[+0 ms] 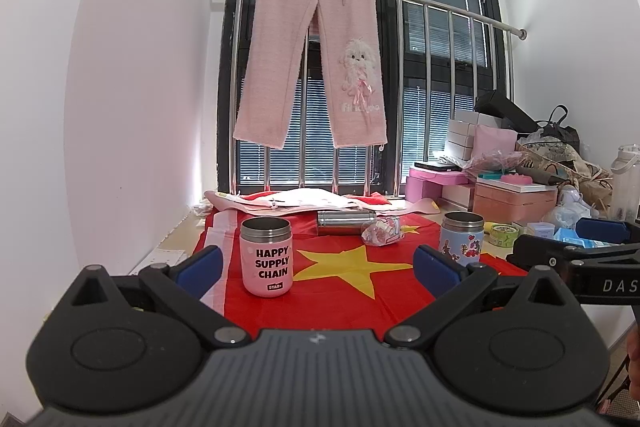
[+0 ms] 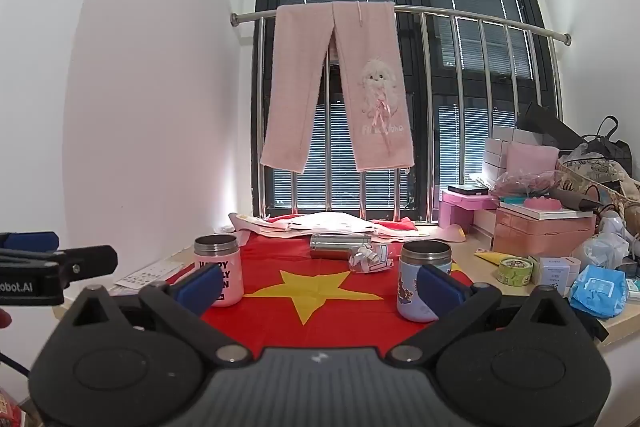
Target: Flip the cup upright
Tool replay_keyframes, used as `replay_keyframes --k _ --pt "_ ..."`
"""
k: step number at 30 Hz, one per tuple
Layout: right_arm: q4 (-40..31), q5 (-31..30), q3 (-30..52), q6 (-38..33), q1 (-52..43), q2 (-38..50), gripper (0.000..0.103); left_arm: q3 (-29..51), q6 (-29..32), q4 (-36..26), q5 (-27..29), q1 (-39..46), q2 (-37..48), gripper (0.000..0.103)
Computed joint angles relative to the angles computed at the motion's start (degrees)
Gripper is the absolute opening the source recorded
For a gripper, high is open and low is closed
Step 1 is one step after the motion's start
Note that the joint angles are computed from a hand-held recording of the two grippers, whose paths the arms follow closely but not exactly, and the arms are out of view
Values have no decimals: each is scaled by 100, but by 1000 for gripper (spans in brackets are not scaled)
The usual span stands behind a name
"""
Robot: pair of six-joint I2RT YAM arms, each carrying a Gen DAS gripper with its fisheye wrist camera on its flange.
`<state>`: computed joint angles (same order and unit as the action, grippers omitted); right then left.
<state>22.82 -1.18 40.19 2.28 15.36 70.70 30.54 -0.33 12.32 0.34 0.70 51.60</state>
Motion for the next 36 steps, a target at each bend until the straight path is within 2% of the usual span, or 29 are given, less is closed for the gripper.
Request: replay_keyframes --k 36 --pt "-59 -1 -34 -1 -5 -72 103 -2 -14 185 33 35 212 103"
